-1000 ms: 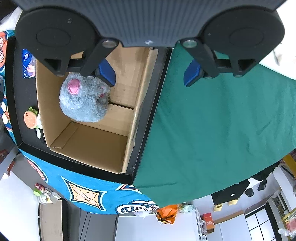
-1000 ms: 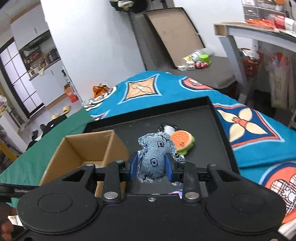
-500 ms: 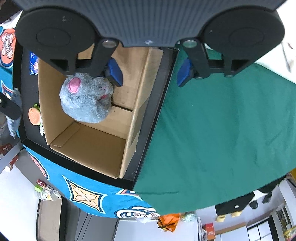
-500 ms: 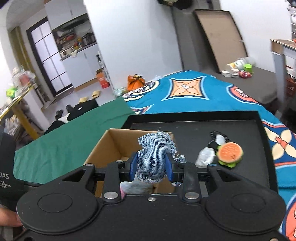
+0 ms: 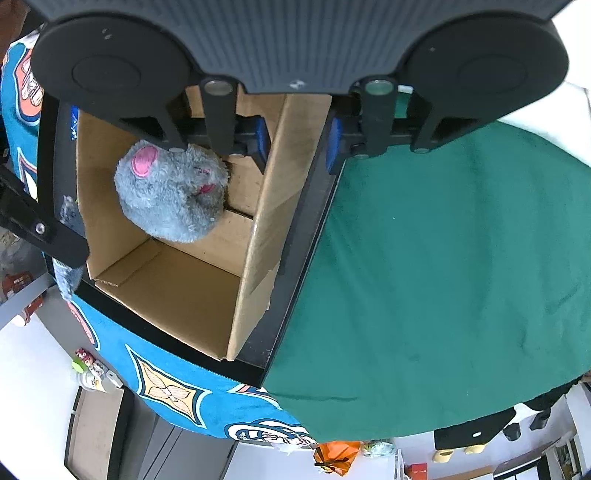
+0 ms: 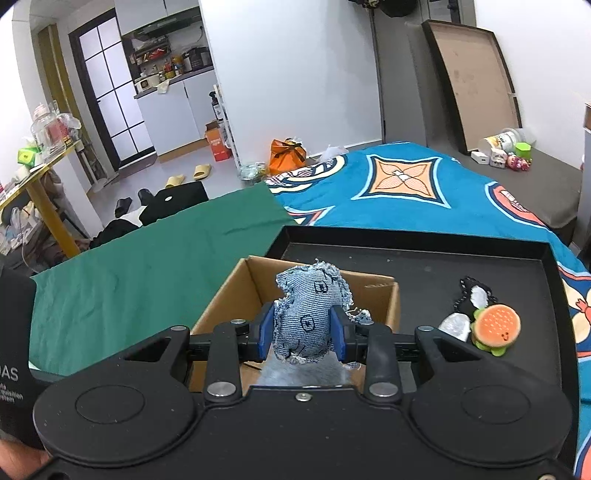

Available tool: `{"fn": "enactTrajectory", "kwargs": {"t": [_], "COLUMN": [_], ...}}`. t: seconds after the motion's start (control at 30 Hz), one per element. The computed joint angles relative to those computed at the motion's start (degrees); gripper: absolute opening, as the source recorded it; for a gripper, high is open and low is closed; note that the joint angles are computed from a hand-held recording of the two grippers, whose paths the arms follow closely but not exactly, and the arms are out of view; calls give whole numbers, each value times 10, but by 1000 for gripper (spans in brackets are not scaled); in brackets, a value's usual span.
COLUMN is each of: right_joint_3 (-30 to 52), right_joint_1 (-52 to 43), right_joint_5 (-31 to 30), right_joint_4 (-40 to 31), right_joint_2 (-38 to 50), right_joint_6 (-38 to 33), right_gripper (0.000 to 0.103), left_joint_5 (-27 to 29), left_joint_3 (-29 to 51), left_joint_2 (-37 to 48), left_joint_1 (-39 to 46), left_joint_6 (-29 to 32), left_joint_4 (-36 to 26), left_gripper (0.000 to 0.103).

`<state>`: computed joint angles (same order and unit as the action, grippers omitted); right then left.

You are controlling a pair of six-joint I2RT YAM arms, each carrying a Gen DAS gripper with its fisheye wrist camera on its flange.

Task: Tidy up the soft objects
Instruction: 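Carry the denim plush with the right gripper into the box and release, then move the right gripper to the blue tissue pack and grasp it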

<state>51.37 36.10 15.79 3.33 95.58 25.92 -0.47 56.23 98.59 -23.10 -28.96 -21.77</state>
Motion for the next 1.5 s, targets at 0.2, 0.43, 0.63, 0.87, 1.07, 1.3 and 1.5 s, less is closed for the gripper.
{"fn": "enactTrajectory", "kwargs": {"t": [0.2,0.43,0.63,0.87,1.07,1.3,1.5], "right_joint_3": [26,11,-31,-79,-121,-181,-217], "right_joint_1": [11,15,9,-5,-22,-58,-80], "right_joint_5": [-13,-14,-5,8,15,5,-3], "right_joint_4": [-1,-14,-26,-34,-39,-38,-26], "right_joint_2": [26,9,-39,-85,-124,-163,-167], "right_joint_6": [-10,-1,13,30,40,45,52], "right_gripper": [35,41,42,45,57,60,62], "left_joint_5": [19,18,7,-13,-27,-57,-75], "left_joint_3": [-15,-20,-8,-6,-3,-3,11], "left_joint_2": [-8,-14,-8,-13,-17,-27,-21], "left_joint_1": [10,10,4,-8,-16,-34,-47], "left_joint_6": [4,1,0,1,-2,7,10], "left_joint_4": [16,17,6,2,-8,-10,-28], "left_gripper": [19,19,20,23,34,57,61]}}
